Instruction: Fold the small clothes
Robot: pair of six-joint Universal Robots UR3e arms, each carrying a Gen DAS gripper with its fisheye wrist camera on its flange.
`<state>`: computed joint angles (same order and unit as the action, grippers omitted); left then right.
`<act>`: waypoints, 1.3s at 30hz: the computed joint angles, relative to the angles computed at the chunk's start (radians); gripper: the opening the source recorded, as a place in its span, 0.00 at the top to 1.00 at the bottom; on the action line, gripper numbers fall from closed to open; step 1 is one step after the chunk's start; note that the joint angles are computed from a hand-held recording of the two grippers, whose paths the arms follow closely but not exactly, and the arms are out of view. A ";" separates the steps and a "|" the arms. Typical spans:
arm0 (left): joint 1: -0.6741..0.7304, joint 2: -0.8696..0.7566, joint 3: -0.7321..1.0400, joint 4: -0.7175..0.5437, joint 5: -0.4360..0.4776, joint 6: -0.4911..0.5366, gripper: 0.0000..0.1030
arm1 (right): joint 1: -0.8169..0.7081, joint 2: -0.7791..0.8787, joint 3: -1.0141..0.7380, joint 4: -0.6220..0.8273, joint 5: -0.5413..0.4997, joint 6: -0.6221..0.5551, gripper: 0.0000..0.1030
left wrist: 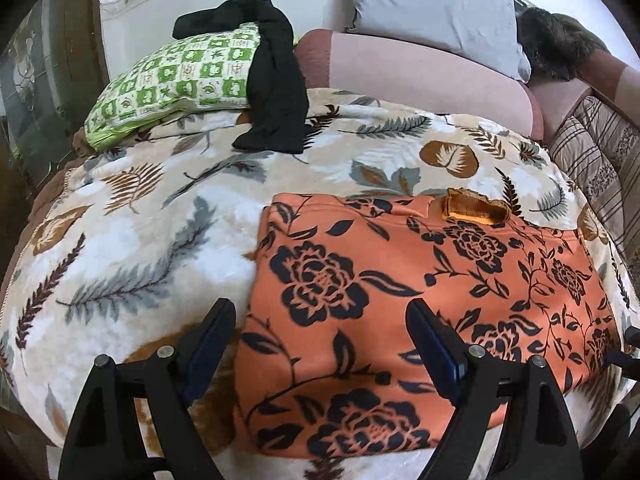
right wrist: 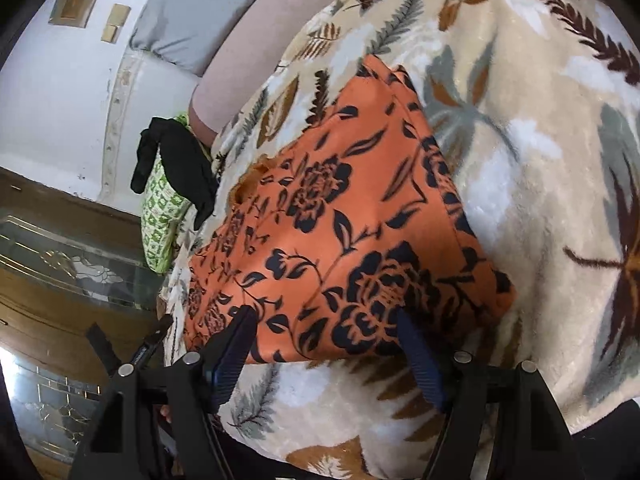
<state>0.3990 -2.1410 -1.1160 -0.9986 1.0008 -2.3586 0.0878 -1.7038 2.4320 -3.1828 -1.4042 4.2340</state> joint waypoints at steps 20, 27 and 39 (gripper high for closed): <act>-0.062 -0.142 0.093 0.083 0.174 -0.072 0.11 | -0.032 0.057 -0.202 0.138 0.043 -0.127 0.27; -0.075 -0.226 0.241 -0.026 0.214 -0.112 0.07 | -0.148 0.251 -0.279 0.136 0.162 -0.184 0.27; -0.081 -0.224 0.182 0.015 0.199 -0.064 0.07 | -0.231 0.281 -0.407 0.283 0.215 -0.253 0.25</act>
<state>0.3181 -2.3652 -0.9337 -0.9837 1.2001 -2.4222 -0.1435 -1.4230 2.0253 -2.8995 -1.1888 3.9812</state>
